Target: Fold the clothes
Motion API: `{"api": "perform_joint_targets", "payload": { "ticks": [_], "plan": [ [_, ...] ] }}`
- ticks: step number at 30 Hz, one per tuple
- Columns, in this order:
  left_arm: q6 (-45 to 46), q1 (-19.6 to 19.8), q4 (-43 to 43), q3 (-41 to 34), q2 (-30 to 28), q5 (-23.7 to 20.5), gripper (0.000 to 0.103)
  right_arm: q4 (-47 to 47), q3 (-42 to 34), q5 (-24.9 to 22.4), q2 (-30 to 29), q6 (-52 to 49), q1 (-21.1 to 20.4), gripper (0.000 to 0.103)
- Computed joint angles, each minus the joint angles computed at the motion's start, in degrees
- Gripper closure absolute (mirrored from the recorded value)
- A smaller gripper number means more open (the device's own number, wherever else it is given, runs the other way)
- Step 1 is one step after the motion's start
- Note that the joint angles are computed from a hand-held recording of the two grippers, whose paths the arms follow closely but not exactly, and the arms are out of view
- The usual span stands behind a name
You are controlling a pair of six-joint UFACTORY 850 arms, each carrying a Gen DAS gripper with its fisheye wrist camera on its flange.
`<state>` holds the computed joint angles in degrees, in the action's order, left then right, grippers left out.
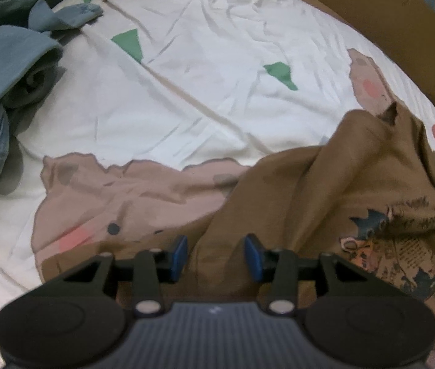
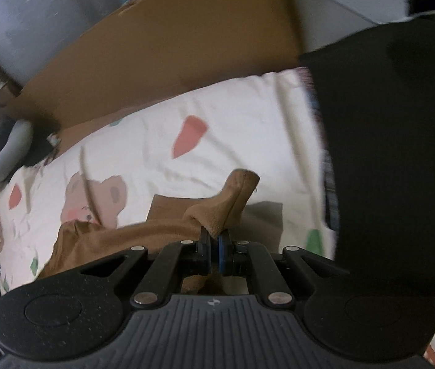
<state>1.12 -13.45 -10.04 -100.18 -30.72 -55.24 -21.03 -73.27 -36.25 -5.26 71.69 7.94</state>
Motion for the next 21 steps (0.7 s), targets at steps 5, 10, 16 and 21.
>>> {"api": "perform_joint_targets", "payload": {
  "ticks": [5,10,16,21],
  "plan": [
    [1.70,-0.61,-1.07,1.09,0.93,0.84,0.056,-6.26,1.35,-4.81,2.25,5.10,1.98,0.101],
    [2.99,-1.15,-0.41,2.00,1.36,0.93,0.056,-6.64,3.44,-8.73,4.32,5.93,3.05,0.101],
    [2.59,-0.47,0.14,2.60,1.83,1.95,0.056,-7.76,6.74,-13.06,8.06,12.03,5.29,0.101],
    [1.96,0.35,0.62,1.33,0.76,1.97,0.056,-5.65,9.56,-15.11,10.42,15.92,6.84,0.100]
  ]
}}
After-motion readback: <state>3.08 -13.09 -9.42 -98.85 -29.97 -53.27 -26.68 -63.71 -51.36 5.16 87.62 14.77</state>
